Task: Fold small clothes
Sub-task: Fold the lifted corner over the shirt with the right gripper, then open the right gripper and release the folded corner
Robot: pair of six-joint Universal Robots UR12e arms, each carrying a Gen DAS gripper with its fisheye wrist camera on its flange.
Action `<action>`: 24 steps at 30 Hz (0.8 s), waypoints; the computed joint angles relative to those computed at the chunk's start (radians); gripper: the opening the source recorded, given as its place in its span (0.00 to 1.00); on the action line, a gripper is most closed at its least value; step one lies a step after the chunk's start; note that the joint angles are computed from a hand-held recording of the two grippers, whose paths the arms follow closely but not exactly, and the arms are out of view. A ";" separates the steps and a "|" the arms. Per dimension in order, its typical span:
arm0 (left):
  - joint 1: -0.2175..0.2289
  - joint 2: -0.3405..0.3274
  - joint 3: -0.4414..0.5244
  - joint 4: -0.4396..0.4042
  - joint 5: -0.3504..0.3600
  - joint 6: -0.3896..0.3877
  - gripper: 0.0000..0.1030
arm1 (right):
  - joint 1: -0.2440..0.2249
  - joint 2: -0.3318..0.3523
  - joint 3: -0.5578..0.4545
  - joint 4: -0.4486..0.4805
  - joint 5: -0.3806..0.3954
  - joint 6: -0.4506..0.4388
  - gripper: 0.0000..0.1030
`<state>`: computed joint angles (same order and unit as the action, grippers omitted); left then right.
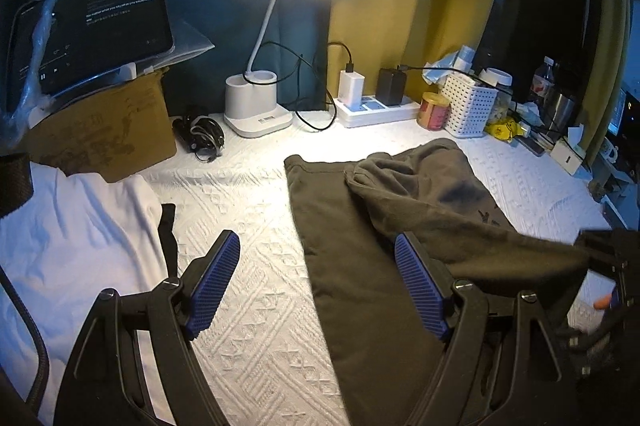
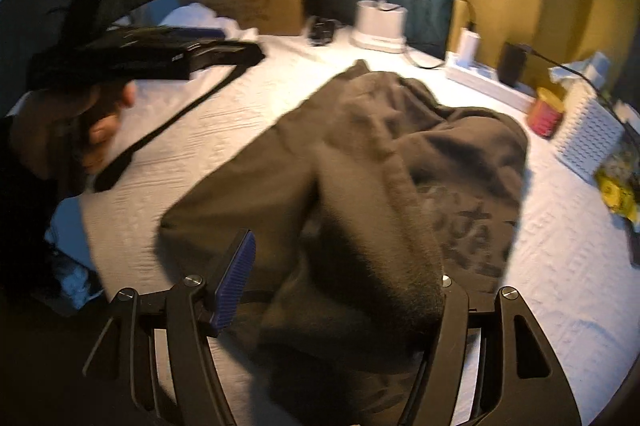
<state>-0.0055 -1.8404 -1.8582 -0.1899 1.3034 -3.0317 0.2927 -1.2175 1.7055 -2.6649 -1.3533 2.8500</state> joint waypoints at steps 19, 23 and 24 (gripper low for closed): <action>0.059 -0.007 -0.031 0.012 -0.057 -0.067 0.77 | -0.001 0.064 -0.104 -0.082 0.054 -0.016 0.65; 0.051 -0.027 -0.004 0.001 -0.057 -0.034 0.77 | -0.015 0.062 -0.091 -0.084 0.027 0.032 0.65; 0.048 -0.032 0.004 0.001 -0.059 -0.022 0.77 | -0.019 0.061 -0.087 -0.084 0.020 0.044 0.65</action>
